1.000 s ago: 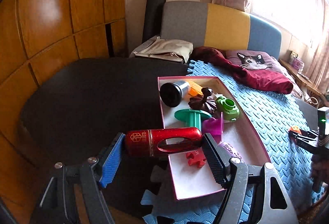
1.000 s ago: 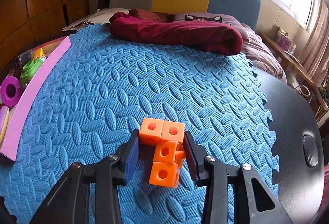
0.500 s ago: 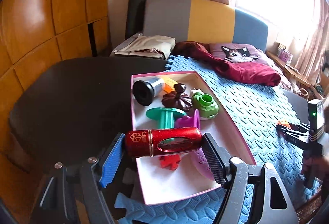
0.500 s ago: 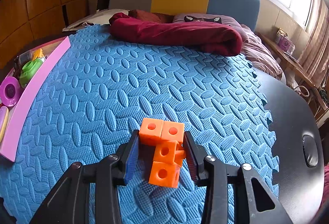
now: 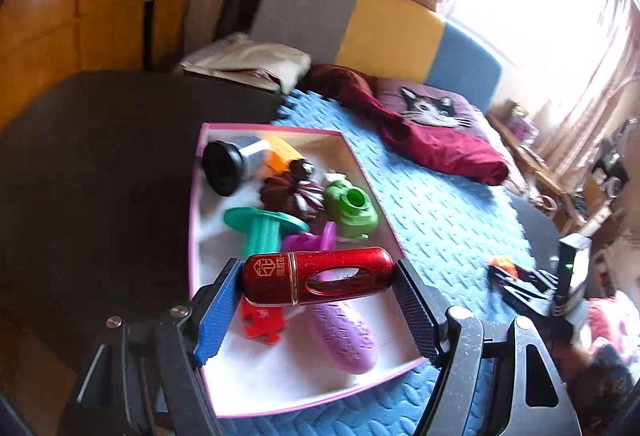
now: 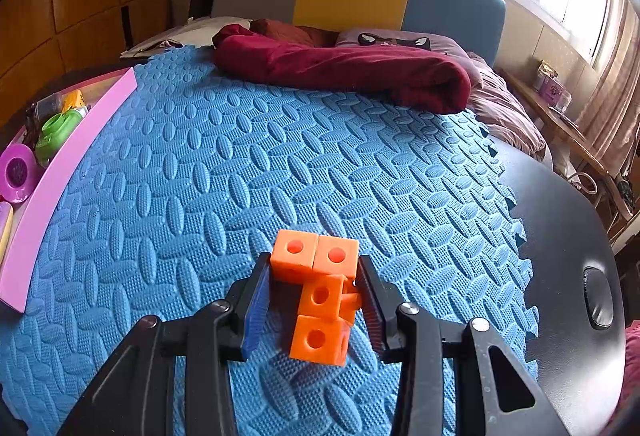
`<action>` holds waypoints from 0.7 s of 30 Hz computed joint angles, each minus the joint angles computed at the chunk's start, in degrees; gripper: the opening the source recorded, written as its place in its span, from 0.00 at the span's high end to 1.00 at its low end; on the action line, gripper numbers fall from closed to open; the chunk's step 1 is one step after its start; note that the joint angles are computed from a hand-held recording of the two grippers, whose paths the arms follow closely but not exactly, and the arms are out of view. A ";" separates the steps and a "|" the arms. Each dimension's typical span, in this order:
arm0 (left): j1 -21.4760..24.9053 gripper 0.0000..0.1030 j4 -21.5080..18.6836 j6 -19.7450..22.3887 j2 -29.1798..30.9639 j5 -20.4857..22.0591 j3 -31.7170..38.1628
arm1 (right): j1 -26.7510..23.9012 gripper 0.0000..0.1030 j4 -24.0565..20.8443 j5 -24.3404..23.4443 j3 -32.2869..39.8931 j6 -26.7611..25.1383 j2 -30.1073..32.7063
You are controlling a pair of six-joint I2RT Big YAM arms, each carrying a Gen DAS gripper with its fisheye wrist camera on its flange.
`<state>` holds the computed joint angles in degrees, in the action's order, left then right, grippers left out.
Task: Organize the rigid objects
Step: 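Carry the red cylinder into the tray and open the left gripper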
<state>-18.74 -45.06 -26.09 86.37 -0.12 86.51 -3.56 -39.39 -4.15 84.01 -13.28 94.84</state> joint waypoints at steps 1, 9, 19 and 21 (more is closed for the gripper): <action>-0.09 0.27 0.22 -0.17 0.35 0.97 0.34 | -0.01 0.60 -0.04 -0.07 0.05 0.01 0.03; -2.94 0.27 -3.02 7.42 7.58 3.32 8.50 | 0.09 0.60 0.19 0.33 0.05 -0.69 0.02; -3.58 0.26 -5.24 12.94 13.82 0.02 12.26 | 0.17 0.60 0.45 0.64 -0.06 -1.62 -0.06; -3.40 0.26 -5.10 11.93 14.02 -0.79 11.94 | 0.20 0.60 0.52 0.70 -0.09 -1.69 -0.06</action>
